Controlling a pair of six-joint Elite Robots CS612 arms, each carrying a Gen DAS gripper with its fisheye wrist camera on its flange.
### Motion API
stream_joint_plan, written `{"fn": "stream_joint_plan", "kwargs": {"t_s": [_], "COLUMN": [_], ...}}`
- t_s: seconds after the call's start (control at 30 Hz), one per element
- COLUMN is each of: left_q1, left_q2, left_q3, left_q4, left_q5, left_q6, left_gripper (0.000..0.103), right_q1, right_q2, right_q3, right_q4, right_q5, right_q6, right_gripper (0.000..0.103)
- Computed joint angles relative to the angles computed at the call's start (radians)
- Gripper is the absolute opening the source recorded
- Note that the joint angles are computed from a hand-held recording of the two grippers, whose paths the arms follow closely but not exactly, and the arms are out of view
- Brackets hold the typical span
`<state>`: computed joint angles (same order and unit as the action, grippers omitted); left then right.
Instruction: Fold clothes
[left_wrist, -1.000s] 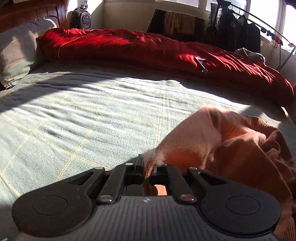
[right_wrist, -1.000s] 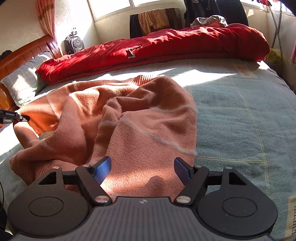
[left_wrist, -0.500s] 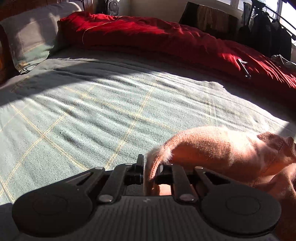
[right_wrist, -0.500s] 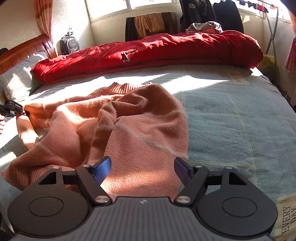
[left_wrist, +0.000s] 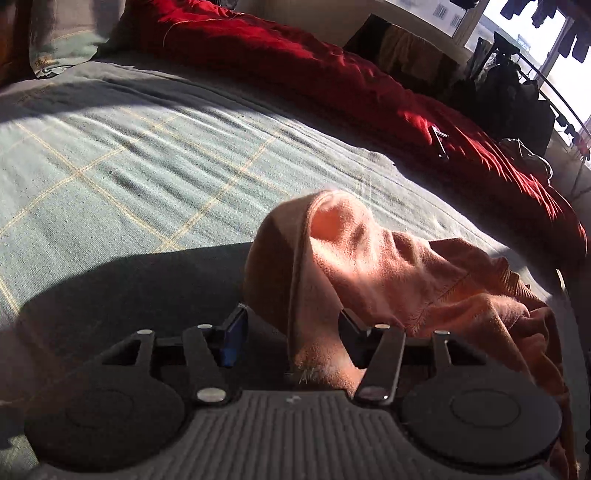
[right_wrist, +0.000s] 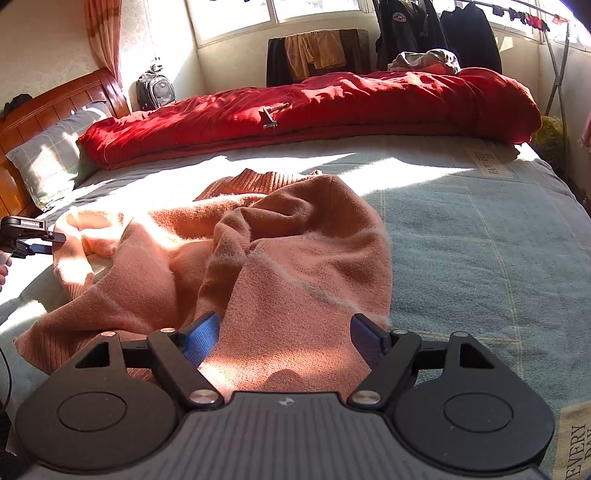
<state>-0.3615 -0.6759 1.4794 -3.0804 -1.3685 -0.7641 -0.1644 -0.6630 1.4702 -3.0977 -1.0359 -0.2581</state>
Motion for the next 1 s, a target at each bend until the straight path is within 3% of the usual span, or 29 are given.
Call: {"fn": "stream_joint_plan", "kwargs": {"t_s": [0.23, 0.3, 0.37, 0.5, 0.53, 0.6, 0.63, 0.77, 1.0], "left_q1": [-0.012, -0.018, -0.022, -0.038, -0.043, -0.057, -0.065, -0.084, -0.062], "left_q2": [0.034, 0.049, 0.065, 0.084, 0.086, 0.079, 0.074, 0.047, -0.004], "left_q3": [0.053, 0.047, 0.035, 0.001, -0.006, -0.015, -0.019, -0.004, 0.052], "left_q4": [-0.159, -0.178, -0.201, -0.199, -0.192, -0.138, -0.103, -0.059, -0.038], "left_q5": [-0.120, -0.113, -0.099, -0.062, -0.051, 0.005, 0.041, 0.171, 0.336], "left_q6": [-0.167, -0.171, -0.163, -0.091, -0.068, -0.017, 0.009, 0.044, 0.027], "left_gripper": [0.059, 0.059, 0.066, 0.068, 0.065, 0.033, 0.025, 0.016, 0.013], "right_q1": [0.004, 0.005, 0.007, 0.014, 0.015, 0.016, 0.018, 0.027, 0.035], "right_q2": [0.007, 0.008, 0.008, 0.008, 0.009, 0.009, 0.010, 0.013, 0.024], "right_q3": [-0.025, -0.028, -0.029, -0.028, -0.029, -0.030, -0.030, -0.029, -0.039], "right_q4": [0.035, 0.046, 0.055, 0.058, 0.062, 0.063, 0.051, -0.006, -0.052], "right_q5": [0.027, 0.036, 0.032, 0.014, 0.014, 0.013, 0.004, -0.038, -0.070], "right_q6": [-0.028, -0.029, -0.038, -0.052, -0.052, -0.049, -0.048, -0.047, -0.042], "right_gripper": [0.082, 0.082, 0.082, 0.082, 0.082, 0.082, 0.082, 0.082, 0.082]}}
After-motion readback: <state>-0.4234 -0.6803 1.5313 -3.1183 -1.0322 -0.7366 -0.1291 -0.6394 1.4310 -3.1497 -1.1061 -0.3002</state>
